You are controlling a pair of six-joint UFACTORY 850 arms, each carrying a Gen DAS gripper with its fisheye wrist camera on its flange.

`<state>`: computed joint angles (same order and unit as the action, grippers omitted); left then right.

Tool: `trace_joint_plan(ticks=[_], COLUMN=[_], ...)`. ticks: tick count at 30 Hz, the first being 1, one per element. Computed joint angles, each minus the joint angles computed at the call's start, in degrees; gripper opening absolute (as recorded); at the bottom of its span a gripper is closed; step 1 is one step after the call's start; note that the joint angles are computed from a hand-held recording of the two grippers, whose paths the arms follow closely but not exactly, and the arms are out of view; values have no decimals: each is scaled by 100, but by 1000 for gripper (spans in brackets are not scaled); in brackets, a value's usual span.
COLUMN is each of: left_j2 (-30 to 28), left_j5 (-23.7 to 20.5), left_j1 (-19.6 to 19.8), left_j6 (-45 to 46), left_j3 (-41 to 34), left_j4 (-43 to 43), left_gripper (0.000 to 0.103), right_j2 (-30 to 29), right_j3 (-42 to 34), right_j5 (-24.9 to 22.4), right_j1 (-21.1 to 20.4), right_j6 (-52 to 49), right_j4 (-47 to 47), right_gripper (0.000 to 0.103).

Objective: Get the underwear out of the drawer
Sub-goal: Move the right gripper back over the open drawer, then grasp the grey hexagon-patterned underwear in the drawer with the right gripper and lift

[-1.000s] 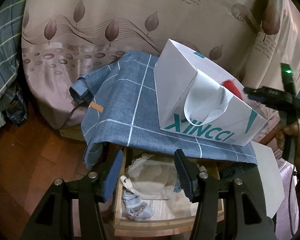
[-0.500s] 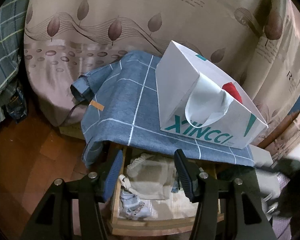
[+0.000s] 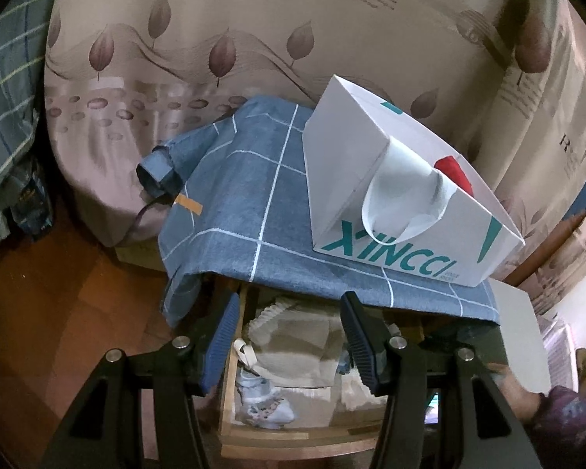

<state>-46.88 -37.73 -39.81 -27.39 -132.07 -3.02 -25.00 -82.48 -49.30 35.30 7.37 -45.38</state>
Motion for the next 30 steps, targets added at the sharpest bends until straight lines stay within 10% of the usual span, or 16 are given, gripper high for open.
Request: trace_joint_plan(ticks=[6, 13, 17, 22, 23, 24, 30], left_j2=[-173, -511, -710, -868, -880, -875, -744], left_j5=[-193, -584, -793, -950, -967, -969, -812], left_j1=[-12, -100, -127, -136, -141, -145, -138], left_j6=[115, 285, 414, 477, 475, 472, 460], left_j3=[-276, -836, -1167, -1432, -1457, -1451, -1215], left_j4=[-75, 11, 13, -10, 6, 34, 63], left_gripper=[55, 55, 55, 55, 55, 55, 55], right_j2=[-226, -495, -542, -537, -570, -674, -677], right_j3=[56, 17, 177, 230, 152, 47, -100], right_j5=[265, 337, 343, 261, 175, -7, -481], right_j1=[-190, -358, -318, -309, -326, -310, -252], right_j6=[9, -53, -368, -321, -524, -487, -389], right_j4=[-153, -598, -807, -933, -662, -619, -585], right_gripper=[76, 76, 103, 103, 81, 34, 18])
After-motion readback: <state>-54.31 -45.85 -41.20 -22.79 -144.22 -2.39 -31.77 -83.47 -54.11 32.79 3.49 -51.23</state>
